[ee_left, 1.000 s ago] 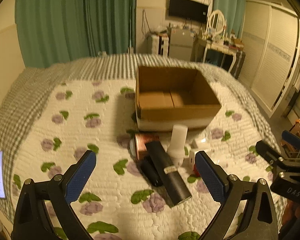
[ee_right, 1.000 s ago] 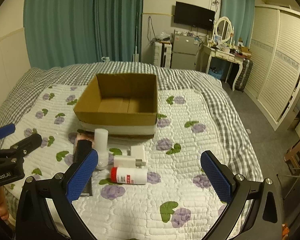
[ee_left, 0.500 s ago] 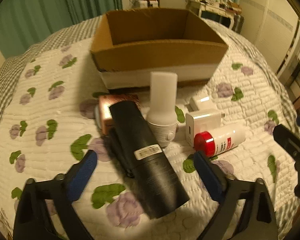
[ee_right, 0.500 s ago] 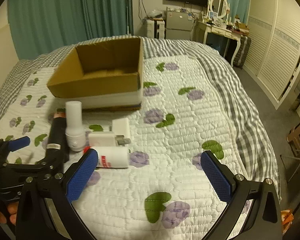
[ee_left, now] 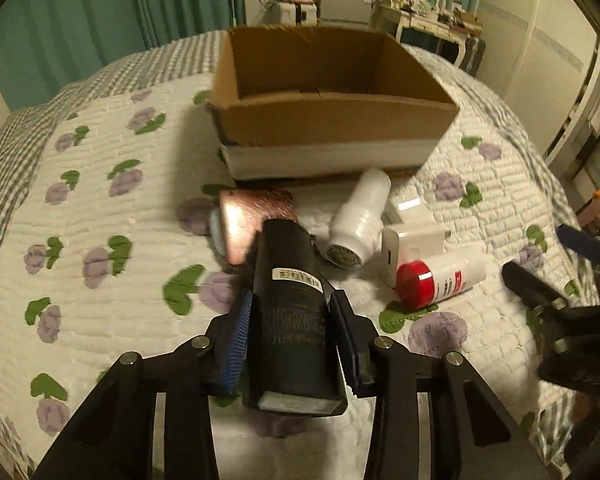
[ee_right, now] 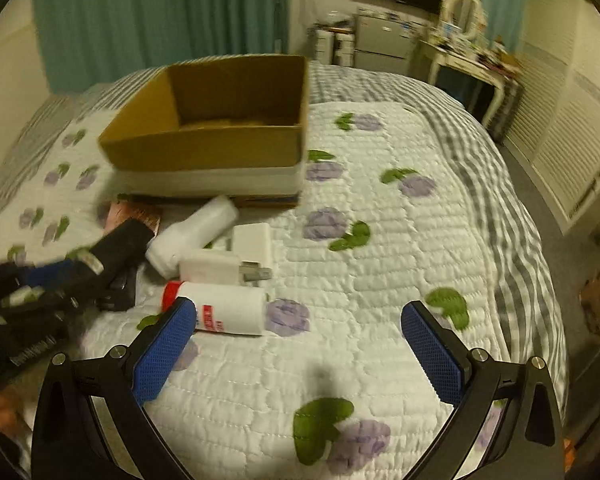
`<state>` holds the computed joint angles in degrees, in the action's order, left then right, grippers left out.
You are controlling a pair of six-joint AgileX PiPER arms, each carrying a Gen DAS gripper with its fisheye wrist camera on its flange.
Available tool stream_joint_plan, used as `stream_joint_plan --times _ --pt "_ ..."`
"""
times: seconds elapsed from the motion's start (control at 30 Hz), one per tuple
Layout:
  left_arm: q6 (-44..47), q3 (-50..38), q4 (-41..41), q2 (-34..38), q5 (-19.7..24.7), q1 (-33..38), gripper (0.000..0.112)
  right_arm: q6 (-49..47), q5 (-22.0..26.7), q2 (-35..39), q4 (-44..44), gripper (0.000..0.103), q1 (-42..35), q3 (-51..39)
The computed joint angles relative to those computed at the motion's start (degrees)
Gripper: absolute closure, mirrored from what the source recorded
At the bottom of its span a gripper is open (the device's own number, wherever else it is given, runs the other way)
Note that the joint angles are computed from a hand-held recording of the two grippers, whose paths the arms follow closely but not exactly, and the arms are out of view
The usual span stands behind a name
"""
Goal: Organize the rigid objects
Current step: 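Grasp the black cylinder with the left tool while the right tool grasps the red-capped white bottle, then carry the black cylinder and white bottle into the box and release both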
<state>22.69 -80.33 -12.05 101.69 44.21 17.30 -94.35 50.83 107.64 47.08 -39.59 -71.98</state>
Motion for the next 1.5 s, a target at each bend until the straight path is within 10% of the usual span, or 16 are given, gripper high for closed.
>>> stream_joint_plan --times 0.5,0.73,1.5 --pt "3.77 -1.58 -3.79 1.04 0.07 2.97 0.073 16.63 -4.20 3.51 -11.85 0.001 10.85 1.49" --pt "5.09 -1.98 -5.25 1.13 0.70 3.58 0.074 18.36 -3.89 3.76 -12.36 0.026 11.57 1.85" --pt "8.81 -7.61 -12.64 -7.88 5.16 5.19 0.074 10.74 12.19 -11.59 -2.18 0.026 1.30 -1.40"
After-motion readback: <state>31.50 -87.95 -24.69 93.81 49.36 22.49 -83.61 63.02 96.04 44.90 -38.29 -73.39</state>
